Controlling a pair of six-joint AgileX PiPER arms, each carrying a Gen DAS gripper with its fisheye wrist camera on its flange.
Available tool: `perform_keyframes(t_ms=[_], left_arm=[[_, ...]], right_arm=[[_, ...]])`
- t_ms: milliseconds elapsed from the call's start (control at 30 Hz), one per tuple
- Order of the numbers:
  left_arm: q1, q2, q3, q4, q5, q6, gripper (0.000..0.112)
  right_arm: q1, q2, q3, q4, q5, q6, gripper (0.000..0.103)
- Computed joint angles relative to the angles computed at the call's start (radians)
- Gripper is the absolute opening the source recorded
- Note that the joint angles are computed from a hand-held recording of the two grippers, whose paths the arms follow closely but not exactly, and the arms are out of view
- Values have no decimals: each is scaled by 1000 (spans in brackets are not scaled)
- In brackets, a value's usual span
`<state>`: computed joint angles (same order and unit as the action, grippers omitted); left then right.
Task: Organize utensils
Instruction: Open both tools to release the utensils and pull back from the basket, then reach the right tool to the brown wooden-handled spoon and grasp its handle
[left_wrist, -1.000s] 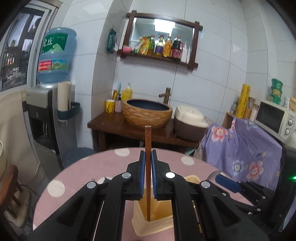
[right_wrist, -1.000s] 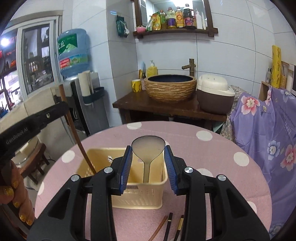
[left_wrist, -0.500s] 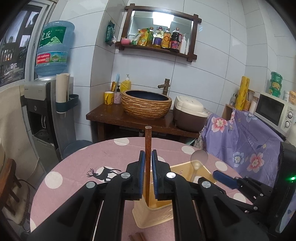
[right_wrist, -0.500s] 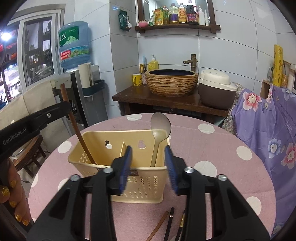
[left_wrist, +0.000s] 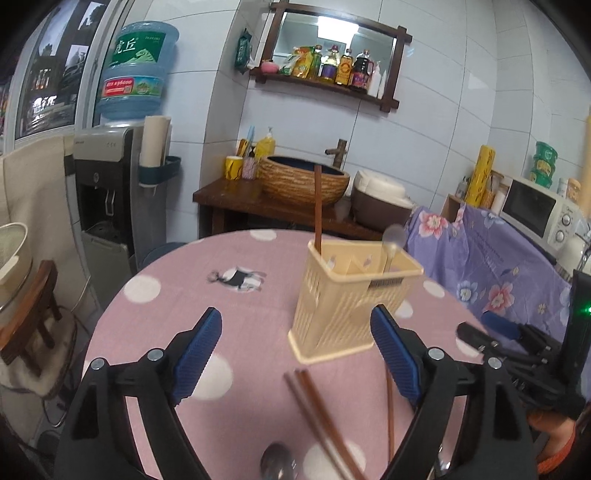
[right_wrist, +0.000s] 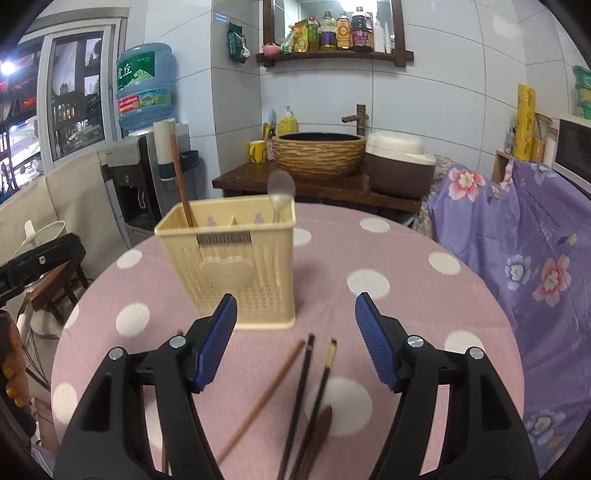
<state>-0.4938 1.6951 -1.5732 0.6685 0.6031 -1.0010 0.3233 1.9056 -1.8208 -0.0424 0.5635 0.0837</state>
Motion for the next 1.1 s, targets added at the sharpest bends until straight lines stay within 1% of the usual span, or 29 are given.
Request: perform_keyframes(t_ms=[133,233,367,467,533,667,733,800,867,900,967,1033,1100], left_arm=[[-41,-78,164,102,18,-102,83],[-67,-123,264,166,50,-186,83],[-92,-166,371,168,67,-242,83],[-123,-166,408,159,94,-254,82],[-142,-163,429,142,87,-255,82],[-164,-126,427,117,93,-240,81],[-174,-112,427,112,96,-239,80],[-173,-111,431,105,85,-240,80],[-170,-115,435,106,77,-249,80],[-173,-115,436,109,78,-256,80],[-174,-118,437,110,80,-258,80],[-177,-117,438,113,80,-261,80],[-176,-118,439,109,81,-260,80]], right_arm=[[-12,-109,221,-27,-80,39,67],[-9,-187,380,-115,-136,122,67],[-13,-244,505,-149,-169,182,67],[-11,-271,577,-185,-182,238,67],[-12,-281,612,-187,-193,249,67],[-13,-286,656,-198,-213,278,67],[-19,-274,652,-178,-204,259,66],[-32,-252,634,-105,-191,191,59],[-43,-222,603,-32,-166,116,53],[-47,-201,581,0,-148,84,47],[-51,-159,540,28,-110,69,41],[-61,-135,518,98,-94,23,40],[-55,-123,505,99,-85,29,39]])
